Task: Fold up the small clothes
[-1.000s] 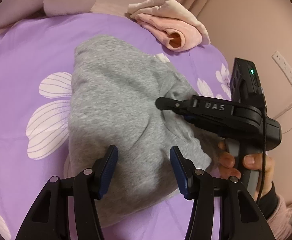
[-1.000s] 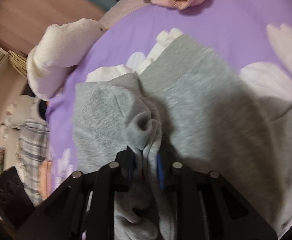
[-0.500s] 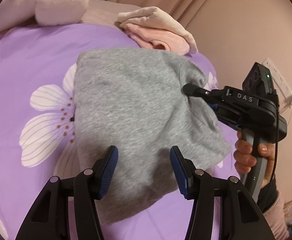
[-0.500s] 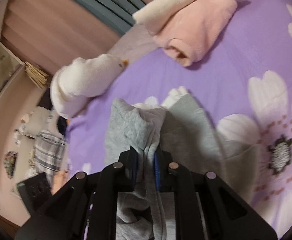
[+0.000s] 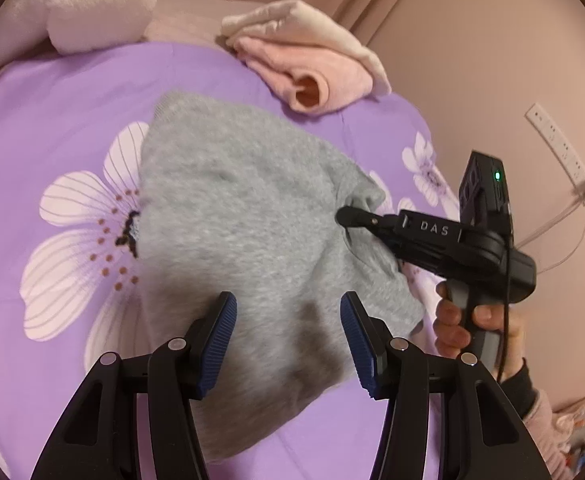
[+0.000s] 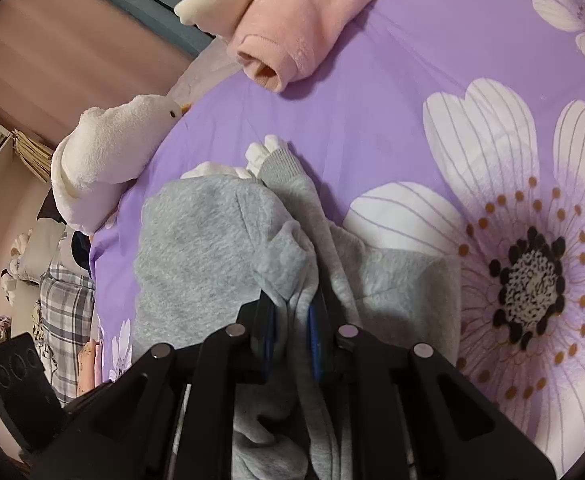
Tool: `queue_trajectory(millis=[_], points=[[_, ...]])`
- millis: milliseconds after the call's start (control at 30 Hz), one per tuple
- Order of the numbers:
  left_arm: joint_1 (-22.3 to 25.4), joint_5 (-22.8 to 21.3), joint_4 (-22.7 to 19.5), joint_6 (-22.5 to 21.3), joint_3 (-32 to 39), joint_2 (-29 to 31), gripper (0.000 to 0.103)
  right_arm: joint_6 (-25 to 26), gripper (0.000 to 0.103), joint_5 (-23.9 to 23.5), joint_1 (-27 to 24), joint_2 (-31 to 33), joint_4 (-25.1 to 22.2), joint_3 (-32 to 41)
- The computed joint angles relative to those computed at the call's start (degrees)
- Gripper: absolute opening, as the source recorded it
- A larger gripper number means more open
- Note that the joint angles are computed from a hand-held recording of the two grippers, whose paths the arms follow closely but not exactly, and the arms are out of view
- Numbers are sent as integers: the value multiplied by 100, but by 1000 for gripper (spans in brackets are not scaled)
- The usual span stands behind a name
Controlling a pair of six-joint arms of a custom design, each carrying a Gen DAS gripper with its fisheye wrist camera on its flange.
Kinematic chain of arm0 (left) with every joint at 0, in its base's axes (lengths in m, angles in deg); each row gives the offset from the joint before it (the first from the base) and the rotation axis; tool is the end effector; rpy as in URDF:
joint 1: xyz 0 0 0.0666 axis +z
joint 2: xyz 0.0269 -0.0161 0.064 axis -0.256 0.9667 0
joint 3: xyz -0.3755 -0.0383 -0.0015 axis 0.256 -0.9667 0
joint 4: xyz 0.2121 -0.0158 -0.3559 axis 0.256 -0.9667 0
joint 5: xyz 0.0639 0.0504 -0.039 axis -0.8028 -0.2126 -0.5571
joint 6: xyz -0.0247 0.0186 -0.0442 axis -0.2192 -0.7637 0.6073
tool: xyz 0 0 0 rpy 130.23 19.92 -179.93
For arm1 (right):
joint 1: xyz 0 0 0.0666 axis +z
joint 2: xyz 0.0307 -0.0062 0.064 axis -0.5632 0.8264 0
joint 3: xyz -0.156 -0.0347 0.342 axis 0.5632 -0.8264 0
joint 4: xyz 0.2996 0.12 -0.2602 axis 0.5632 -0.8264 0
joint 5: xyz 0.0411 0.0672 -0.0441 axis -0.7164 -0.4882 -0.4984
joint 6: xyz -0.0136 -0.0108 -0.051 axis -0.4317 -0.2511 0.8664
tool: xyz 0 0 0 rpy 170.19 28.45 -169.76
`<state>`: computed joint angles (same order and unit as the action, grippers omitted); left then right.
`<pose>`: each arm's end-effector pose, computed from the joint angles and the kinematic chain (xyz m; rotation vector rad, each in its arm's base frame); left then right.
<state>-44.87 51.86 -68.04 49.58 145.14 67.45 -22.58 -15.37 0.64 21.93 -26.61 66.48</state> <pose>0.2940 -0.1770 0.5155 0.0675 2.4794 -0.6639 0.4051 0.2923 0.4659 0.0591 2.4814 0.9199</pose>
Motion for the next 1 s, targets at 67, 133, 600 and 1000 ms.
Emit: queue_trajectory(millis=[67, 133, 600, 1000], points=[[73, 36, 5, 26, 4, -69, 53, 7, 14, 135, 14, -59, 16, 28], [121, 93, 11, 42, -3, -115, 53, 15, 14, 209, 13, -132, 31, 39], [-134, -155, -367, -188, 215, 271, 53, 183, 15, 415, -12, -214, -357, -179], [-225, -263, -334, -140, 109, 319, 53, 567, 26, 1349, 278, -604, -475, -173]])
